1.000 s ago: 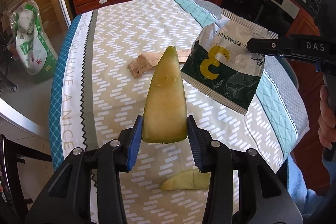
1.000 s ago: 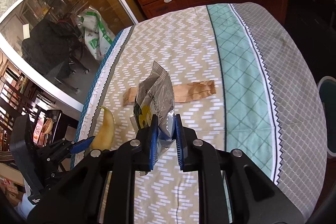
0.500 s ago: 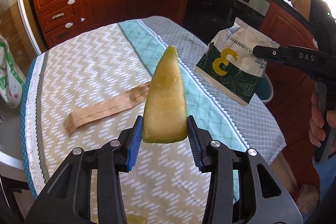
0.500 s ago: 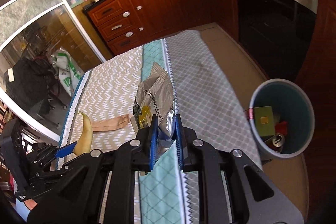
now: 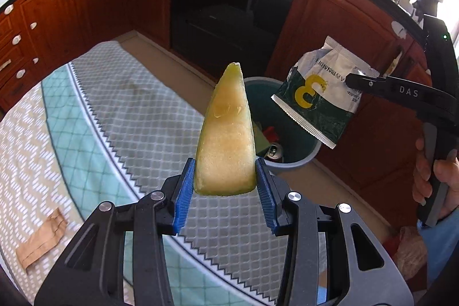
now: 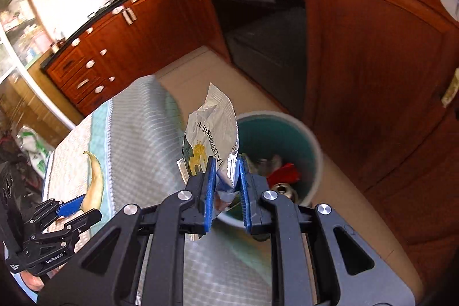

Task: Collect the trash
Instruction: 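Hold both items over the teal bin and open both grippers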

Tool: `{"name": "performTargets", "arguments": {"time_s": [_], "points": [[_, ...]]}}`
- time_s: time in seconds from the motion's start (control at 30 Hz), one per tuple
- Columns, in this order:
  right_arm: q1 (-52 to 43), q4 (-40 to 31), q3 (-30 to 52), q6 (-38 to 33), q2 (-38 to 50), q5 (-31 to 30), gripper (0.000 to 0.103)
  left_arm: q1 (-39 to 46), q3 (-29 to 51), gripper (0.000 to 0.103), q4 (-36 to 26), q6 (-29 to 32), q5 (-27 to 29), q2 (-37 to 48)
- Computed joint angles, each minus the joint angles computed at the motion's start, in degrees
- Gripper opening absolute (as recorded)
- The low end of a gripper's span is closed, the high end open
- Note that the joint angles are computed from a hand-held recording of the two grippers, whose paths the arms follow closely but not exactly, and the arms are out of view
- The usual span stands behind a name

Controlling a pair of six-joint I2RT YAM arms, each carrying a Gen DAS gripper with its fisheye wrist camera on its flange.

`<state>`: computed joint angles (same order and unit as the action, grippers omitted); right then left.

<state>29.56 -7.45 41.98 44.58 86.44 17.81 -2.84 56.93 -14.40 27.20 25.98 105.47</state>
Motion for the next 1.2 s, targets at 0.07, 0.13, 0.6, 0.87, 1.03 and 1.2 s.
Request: {"name": "performTargets", "arguments": {"time_s": [0.07, 0.13, 0.6, 0.87, 1.03, 1.2], "points": [[-1.6, 0.0, -1.1, -0.3, -0.7, 0.9, 0.015, -3.5, 2.0, 0.043, 0.2, -1.4, -1.0, 2.4], [-3.5, 0.6, -2.2, -0.6, -0.7, 0.7, 0.015, -6.6, 4.5, 0.043, 0.1, -2.6, -2.1, 5.3], [-10.7, 3.2, -2.5, -3.4, 7.3, -0.6, 0.015, -20.0, 25.5, 0.043, -3.8, -8.7, -6.2, 27.2], [-13.0, 4.4, -0.9, -4.5, 11.0, -1.9, 0.015, -21.1, 29.2, 0.058, -2.8, -11.0, -6.0, 30.5], [-13.4, 4.8, 0.8, -5.2, 13.1, -2.6, 0.015, -20.6, 25.3, 0.069, -0.4, -11.5, -5.9, 28.0], [-12.6, 5.1, 2.2, -5.5, 14.4, -3.0, 0.017, -17.9, 24.0, 0.071, -1.6, -10.1, -4.8, 25.7]]}}
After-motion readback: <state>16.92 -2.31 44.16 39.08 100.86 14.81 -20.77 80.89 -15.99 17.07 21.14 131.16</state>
